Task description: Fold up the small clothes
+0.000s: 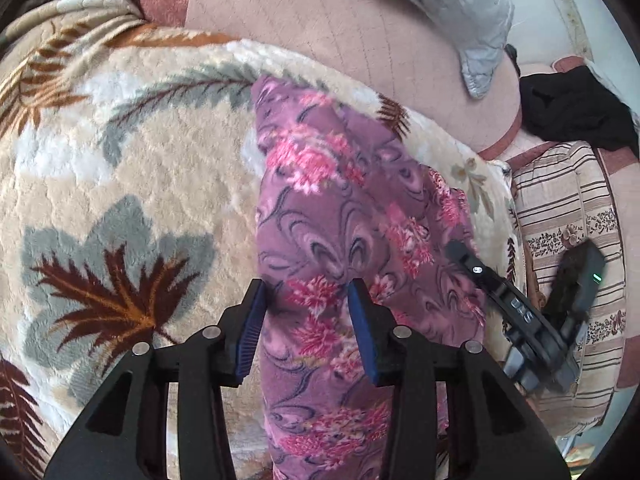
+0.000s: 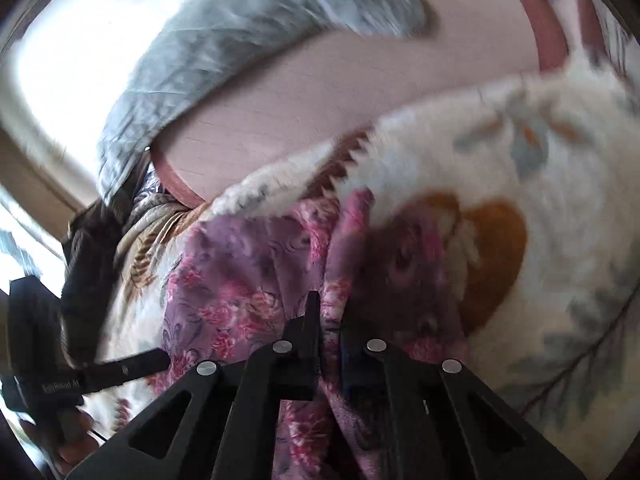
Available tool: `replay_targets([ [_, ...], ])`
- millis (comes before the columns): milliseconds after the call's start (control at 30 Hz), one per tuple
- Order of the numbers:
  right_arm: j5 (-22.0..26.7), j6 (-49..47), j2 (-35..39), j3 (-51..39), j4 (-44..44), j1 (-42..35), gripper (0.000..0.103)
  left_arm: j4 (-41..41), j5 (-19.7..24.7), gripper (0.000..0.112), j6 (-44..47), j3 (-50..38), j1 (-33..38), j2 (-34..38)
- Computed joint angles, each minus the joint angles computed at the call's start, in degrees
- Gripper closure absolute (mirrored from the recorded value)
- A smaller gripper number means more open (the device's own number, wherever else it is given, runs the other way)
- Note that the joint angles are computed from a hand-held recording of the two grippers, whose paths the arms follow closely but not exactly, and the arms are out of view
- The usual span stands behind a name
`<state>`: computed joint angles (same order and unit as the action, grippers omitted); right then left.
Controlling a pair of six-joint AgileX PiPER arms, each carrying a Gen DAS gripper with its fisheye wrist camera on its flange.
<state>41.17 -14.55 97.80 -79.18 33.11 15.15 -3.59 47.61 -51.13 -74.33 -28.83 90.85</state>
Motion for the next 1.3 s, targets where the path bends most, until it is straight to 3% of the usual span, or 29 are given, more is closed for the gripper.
replay_targets([
  [100, -5.1, 1.6, -1.7, 2.6, 0.2, -1.0, 0.097, 5.3, 0.5, 0.07, -3.9, -1.9, -1.9, 1.9],
  [233, -0.9, 11.0, 5.4, -1.0, -7.0, -2.4, 0.098, 10.8, 6.6, 0.066, -6.2, -7.3, -4.9, 8.7],
  [300, -0.5, 8.1, 3.4, 0.9, -2.2, -4.3, 0.09, 12.6, 7.2, 0.066, -6.8, -7.0, -6.1, 8.1],
  [367, 2.2, 0.8, 0.4, 3.8, 6.5, -7.9, 0.089, 10.9, 6.7, 0.066, -5.4, -5.1, -6.3, 5.2],
  [400, 4.9, -4.7, -1.3, 5.9, 11.6, -10.5, 0.082, 10.7, 6.5, 0.066, -5.4, -3.3, -7.0, 2.9],
  [433, 7.3, -8.3, -3.2, 8.2, 14.5, -12.3, 0.065, 11.4, 5.8, 0.066, -6.4, -1.6, -7.9, 1.1],
  [500, 8.7, -11.6, -4.6, 11.3, 16.6, -13.6, 0.047, 13.3, 4.5, 0.066, -10.2, 2.3, -11.4, -2.5],
  [567, 9.2, -11.4, -4.8, 13.2, 15.7, -12.3, 0.052, 14.8, 3.2, 0.065, -13.9, 3.7, -14.7, -2.4],
  [600, 7.4, -11.2, -5.5, 14.5, 13.9, -11.0, 0.072, 16.3, 3.6, 0.065, -15.9, 3.7, -16.7, -1.2],
  [633, 3.3, -10.9, -7.2, 16.2, 10.5, -8.9, 0.084, 16.9, 4.1, 0.065, -16.5, 3.2, -17.9, 0.3],
  [700, 0.5, -8.5, -8.7, 17.7, 7.0, -7.3, 0.084, 16.8, 5.9, 0.061, -16.5, 1.8, -18.7, 2.7],
  [767, 3.0, -4.4, -9.2, 16.6, 5.9, -8.0, 0.083, 15.5, 6.5, 0.062, -17.8, 1.8, -19.1, 2.4],
  [800, 4.5, -4.3, -9.9, 16.2, 6.7, -8.6, 0.077, 15.6, 6.6, 0.062, -18.6, 2.0, -19.6, 1.5],
  [933, 10.4, -10.3, -15.8, 20.6, 10.6, -13.9, 0.063, 19.1, 8.8, 0.062, -22.6, 3.0, -23.4, -1.0],
  [1000, 11.0, -11.8, -18.2, 24.1, 11.2, -15.5, 0.061, 18.4, 8.8, 0.062, -22.9, 3.7, -24.0, -0.4],
  [1067, 13.9, -11.4, -18.5, 24.4, 10.8, -17.2, 0.066, 17.6, 8.6, 0.062, -23.8, 4.1, -24.5, 0.0],
  [1100, 14.6, -12.0, -19.3, 24.9, 11.3, -18.1, 0.09, 17.8, 8.6, 0.062, -24.9, 4.0, -24.9, 0.1],
  [1133, 15.5, -13.9, -20.8, 25.5, 12.5, -19.5, 0.097, 18.4, 8.9, 0.062, -26.0, 4.1, -25.7, -0.1],
  [1200, 14.5, -14.5, -23.5, 26.3, 11.5, -19.4, 0.097, 19.2, 9.8, 0.062, -27.1, 3.6, -26.6, 0.3],
  [1300, 10.2, -8.5, -22.1, 27.2, 1.2, -13.6, 0.098, 19.1, 10.6, 0.062, -27.8, 3.2, -27.0, 1.1],
])
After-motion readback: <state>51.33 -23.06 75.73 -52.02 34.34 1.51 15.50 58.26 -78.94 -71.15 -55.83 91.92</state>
